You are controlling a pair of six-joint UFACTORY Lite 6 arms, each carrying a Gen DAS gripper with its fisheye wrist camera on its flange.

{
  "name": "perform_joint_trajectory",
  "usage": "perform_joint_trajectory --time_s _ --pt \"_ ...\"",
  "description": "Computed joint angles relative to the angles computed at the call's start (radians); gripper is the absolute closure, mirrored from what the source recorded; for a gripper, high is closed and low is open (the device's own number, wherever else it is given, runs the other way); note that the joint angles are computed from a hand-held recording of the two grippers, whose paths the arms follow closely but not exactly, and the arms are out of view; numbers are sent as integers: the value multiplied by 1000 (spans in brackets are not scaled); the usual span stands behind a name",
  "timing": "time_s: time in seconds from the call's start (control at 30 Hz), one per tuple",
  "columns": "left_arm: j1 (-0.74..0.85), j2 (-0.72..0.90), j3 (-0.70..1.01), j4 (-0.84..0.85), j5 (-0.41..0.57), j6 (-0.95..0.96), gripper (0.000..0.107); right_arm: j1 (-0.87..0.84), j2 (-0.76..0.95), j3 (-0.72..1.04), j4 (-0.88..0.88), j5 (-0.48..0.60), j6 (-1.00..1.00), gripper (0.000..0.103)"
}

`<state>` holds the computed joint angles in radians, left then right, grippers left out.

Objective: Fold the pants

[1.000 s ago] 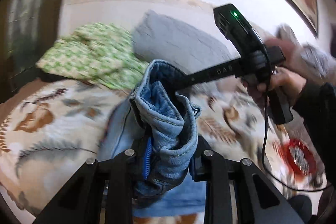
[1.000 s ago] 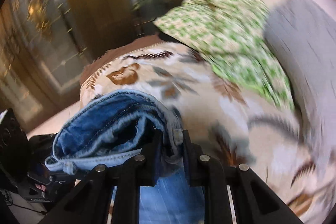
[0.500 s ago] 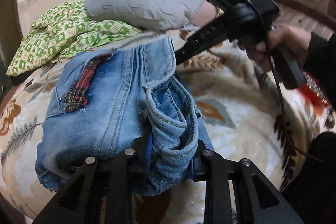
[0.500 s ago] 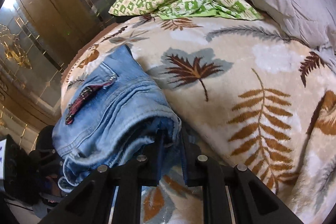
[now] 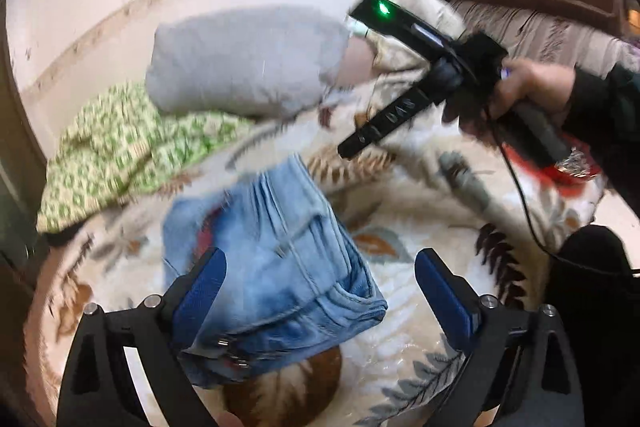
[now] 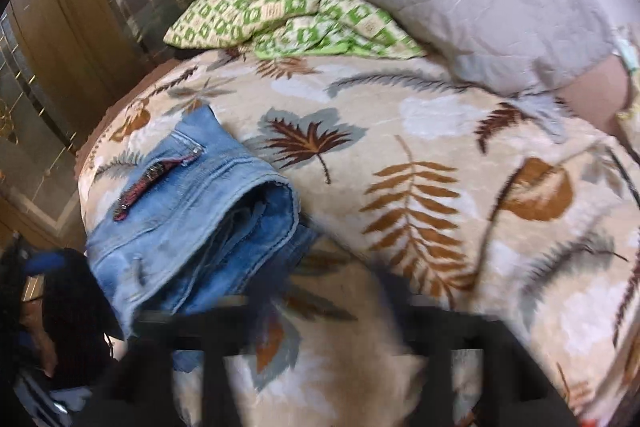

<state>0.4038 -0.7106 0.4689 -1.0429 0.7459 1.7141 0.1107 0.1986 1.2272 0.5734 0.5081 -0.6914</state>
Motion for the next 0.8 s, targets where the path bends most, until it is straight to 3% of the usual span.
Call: perform_joint_trajectory --time_s 0.13,0.37,0.57,0.67,0.8 --pt "266 183 212 38 304 36 5 -9 -189 -119 130 21 -64 13" --pt "433 803 773 150 591 -191 4 -5 -298 -290 479 152 -122 10" --pt "401 1227 1196 194 673 -399 4 32 -220 -413 793 132 -225 10" --pt "357 1464 1455 220 804 -540 4 25 -150 -417 907 154 -267 10" --pt "307 1663 1661 223 852 -664 4 11 -52 -383 989 196 -290 10"
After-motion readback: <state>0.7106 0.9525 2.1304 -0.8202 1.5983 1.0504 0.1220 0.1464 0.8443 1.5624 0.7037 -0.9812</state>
